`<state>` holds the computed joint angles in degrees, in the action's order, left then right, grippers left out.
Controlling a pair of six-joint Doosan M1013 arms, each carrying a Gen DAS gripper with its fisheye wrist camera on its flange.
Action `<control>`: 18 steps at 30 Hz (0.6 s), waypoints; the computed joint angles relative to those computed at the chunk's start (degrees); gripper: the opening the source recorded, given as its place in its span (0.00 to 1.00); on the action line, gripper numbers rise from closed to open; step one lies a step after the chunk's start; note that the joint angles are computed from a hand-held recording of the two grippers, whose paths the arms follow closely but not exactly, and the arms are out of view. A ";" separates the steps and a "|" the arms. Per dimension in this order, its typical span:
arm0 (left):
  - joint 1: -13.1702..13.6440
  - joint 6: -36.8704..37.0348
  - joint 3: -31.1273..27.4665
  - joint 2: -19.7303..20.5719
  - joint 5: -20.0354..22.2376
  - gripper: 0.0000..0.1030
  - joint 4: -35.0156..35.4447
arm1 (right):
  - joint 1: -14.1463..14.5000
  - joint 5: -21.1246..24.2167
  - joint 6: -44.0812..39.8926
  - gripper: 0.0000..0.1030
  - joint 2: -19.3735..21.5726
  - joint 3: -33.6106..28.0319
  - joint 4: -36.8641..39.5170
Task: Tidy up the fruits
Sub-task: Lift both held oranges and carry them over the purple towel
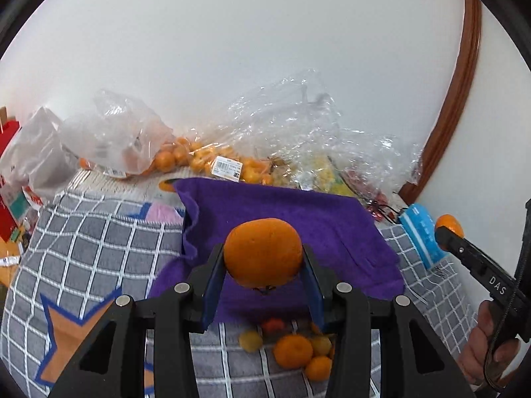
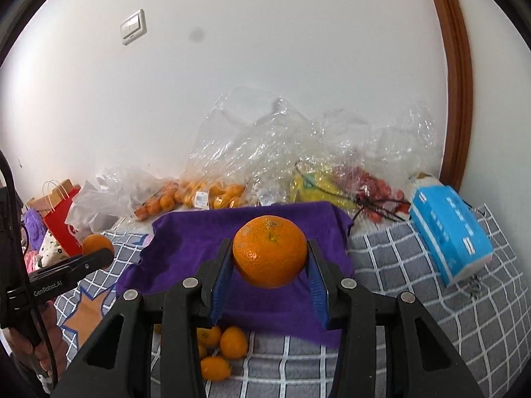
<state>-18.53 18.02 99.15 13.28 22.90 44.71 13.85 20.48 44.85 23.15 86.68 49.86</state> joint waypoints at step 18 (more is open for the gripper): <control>2.60 14.65 -6.64 7.57 3.60 0.41 -14.10 | 0.79 3.70 15.46 0.41 7.98 -7.80 -15.81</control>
